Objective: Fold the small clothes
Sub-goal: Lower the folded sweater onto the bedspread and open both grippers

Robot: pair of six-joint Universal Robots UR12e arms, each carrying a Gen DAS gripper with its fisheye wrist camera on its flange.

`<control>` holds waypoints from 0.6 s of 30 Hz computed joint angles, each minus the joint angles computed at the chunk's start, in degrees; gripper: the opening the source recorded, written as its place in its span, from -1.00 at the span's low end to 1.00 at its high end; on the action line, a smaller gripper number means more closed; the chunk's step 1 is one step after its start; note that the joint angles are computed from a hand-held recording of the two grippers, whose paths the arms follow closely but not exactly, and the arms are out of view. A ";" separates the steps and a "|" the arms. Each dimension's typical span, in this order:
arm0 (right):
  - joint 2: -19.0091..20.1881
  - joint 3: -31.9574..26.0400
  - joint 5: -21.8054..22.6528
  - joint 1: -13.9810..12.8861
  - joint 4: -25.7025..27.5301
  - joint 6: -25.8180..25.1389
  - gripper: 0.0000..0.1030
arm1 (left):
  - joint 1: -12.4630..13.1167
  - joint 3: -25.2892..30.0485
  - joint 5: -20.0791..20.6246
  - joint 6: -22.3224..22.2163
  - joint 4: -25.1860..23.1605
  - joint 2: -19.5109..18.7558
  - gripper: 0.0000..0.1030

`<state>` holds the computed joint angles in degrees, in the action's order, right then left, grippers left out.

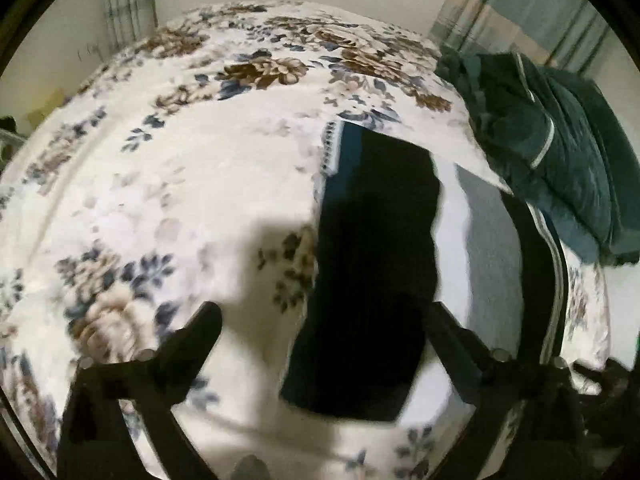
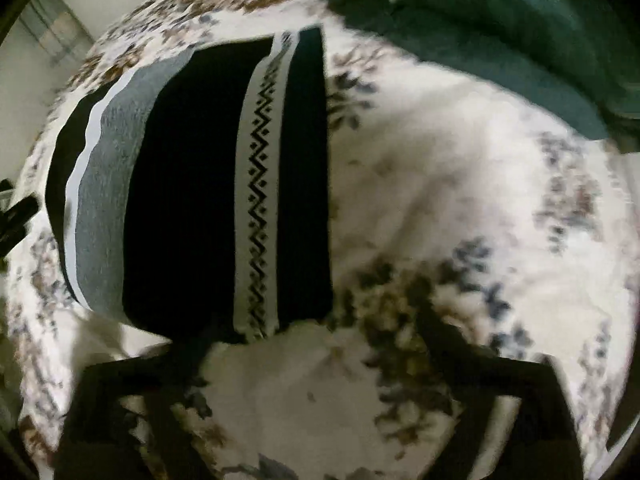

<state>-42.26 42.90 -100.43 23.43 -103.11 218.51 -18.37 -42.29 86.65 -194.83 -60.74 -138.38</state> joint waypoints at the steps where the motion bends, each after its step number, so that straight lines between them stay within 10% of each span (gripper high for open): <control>1: -0.04 -0.81 -3.37 0.74 0.51 0.52 1.00 | -0.41 -0.36 1.38 0.25 -0.25 0.47 1.00; 18: -10.25 -5.64 -20.87 9.37 11.67 8.58 1.00 | -5.30 -13.17 10.49 -0.13 3.38 18.09 1.00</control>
<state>-52.51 37.26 -121.30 32.80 -91.44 227.09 -23.67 -55.45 97.14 -194.96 -57.36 -120.29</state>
